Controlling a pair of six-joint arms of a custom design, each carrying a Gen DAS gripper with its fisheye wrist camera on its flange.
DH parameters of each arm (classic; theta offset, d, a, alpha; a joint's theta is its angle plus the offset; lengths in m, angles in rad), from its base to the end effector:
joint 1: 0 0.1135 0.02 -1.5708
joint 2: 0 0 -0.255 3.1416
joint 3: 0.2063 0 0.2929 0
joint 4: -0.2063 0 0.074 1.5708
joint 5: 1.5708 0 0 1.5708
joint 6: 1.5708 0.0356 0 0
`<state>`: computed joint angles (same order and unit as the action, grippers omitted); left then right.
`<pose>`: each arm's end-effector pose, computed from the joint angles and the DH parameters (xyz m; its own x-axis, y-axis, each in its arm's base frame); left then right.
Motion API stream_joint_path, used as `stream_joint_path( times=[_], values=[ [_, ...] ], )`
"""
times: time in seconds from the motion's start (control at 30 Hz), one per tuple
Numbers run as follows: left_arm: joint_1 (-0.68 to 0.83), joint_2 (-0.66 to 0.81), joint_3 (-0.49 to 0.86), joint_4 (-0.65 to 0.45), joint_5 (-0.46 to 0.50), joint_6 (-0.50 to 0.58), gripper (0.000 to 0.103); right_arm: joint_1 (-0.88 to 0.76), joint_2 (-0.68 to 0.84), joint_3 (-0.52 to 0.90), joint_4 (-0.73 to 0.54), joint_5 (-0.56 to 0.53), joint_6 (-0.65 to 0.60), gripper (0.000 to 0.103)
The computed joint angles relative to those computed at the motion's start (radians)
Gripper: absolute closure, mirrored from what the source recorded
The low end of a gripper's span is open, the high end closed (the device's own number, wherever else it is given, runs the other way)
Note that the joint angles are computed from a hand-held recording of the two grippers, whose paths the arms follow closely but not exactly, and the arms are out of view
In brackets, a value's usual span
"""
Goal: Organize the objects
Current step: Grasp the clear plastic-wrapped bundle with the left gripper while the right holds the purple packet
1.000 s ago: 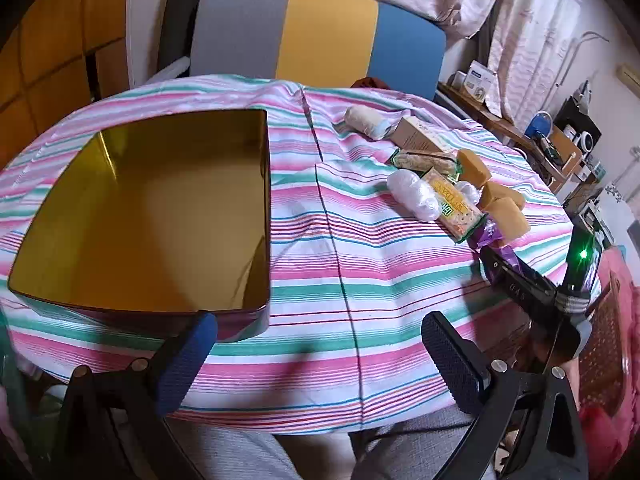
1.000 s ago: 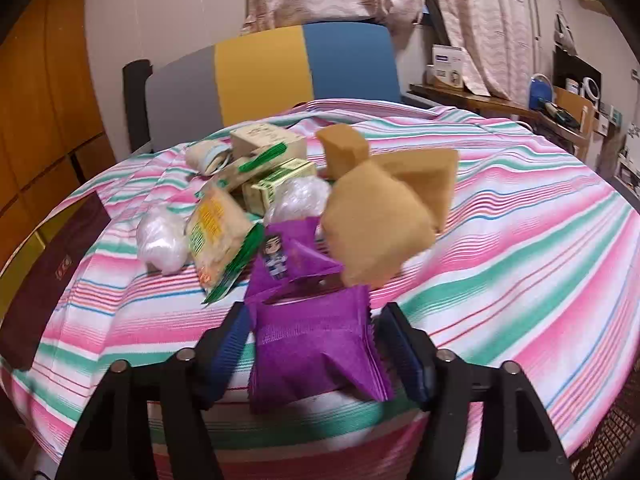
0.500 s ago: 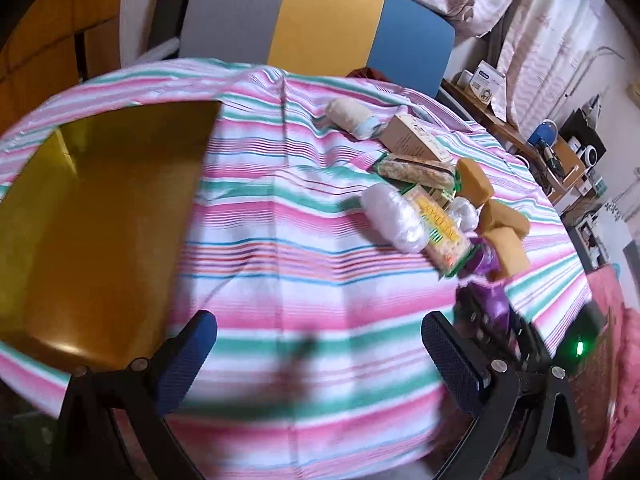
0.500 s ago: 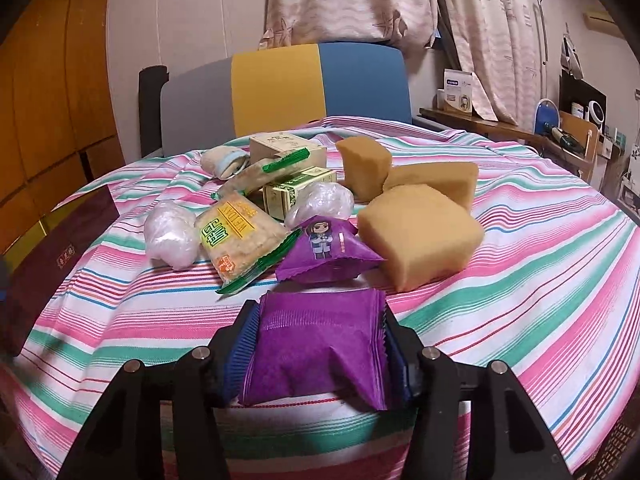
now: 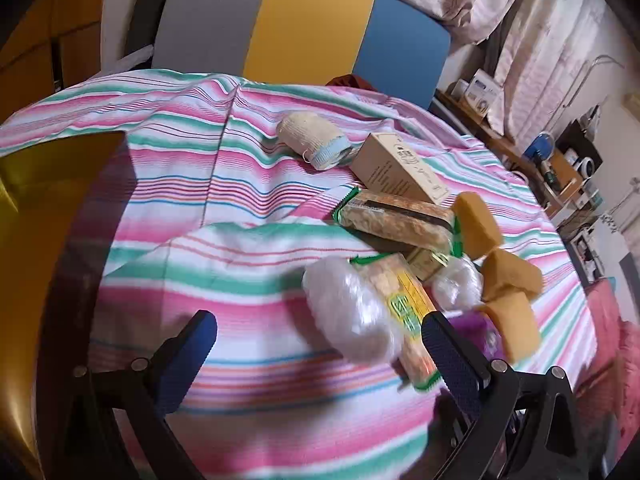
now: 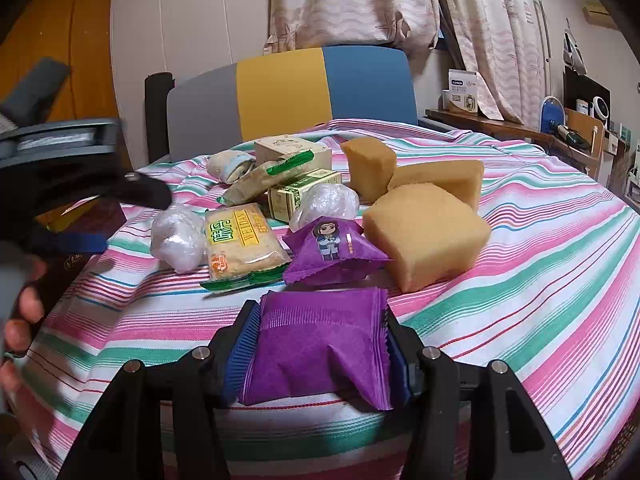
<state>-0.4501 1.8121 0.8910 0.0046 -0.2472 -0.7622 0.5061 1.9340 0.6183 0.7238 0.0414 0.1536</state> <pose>0.3353 -0.1523 0.0830 -0.7155 -0.3979 -0.5743 -0.2852 0.9167 -0.2798 0.2910 0.1596 0.0285 -0.5518 -0.1310 -0.8236 -0.3743 0.9214 0.1041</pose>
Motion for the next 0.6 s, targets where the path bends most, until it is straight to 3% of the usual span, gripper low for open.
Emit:
stream_joint_path(
  times=[0.13,0.33,0.43,0.6],
  values=[
    [-0.009,0.081,0.086,-0.028,-0.023,0.057,0.002,-0.001,0.004,-0.002,0.009,-0.005,0.002,0.045],
    [0.017,0.120,0.044,0.052,-0.001,-0.020,0.027,-0.007,0.010,-0.003,0.022,-0.017,0.002,0.045],
    [0.010,0.127,0.017,0.085,-0.024,0.017,0.045,-0.008,0.012,-0.003,0.027,-0.018,0.001,0.045],
    [0.000,0.120,-0.035,0.173,-0.034,0.078,0.050,-0.007,0.014,0.000,0.026,-0.014,-0.001,0.045]
  ],
)
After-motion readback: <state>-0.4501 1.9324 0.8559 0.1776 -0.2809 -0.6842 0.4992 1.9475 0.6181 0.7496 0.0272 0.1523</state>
